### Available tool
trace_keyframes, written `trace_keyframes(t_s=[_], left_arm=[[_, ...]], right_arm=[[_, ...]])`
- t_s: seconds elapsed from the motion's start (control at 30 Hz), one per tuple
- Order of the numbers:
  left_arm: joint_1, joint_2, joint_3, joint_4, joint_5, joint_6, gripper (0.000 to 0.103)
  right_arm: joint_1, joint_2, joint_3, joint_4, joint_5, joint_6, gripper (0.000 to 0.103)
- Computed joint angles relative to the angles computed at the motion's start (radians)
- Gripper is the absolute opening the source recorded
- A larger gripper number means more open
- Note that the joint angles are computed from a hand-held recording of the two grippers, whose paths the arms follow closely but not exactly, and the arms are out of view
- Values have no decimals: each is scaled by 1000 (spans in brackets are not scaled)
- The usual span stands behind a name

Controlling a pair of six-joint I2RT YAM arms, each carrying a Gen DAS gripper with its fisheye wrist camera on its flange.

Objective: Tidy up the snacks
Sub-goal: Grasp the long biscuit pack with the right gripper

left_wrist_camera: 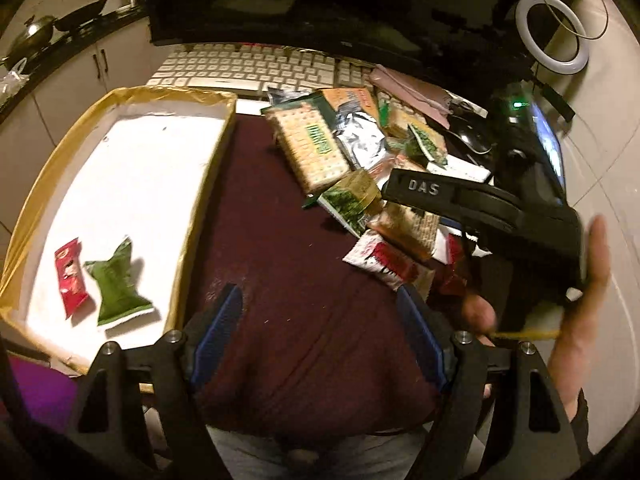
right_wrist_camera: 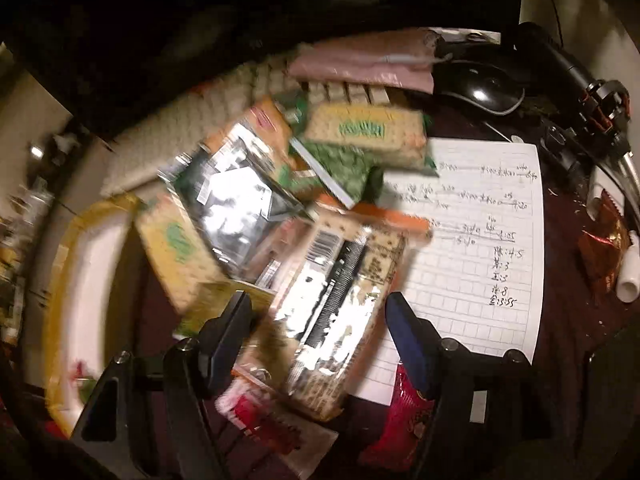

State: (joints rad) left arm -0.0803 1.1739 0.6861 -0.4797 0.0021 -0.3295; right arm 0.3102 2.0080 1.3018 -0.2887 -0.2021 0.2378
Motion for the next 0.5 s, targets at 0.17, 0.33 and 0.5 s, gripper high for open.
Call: trace_keyframes(t_s=[0.17,0.33,0.5], left_arm=[[-18,20,-5,5,5,-9,79],[-31,79,13,31,49,-6,79],[-25,214,71,79,181,-29,79]], right_arm=[[60,58,66,-8,185,-14,63],[12,16,-27,112,85,-49,54],[-147,-56,-176,276,-243,6,54]])
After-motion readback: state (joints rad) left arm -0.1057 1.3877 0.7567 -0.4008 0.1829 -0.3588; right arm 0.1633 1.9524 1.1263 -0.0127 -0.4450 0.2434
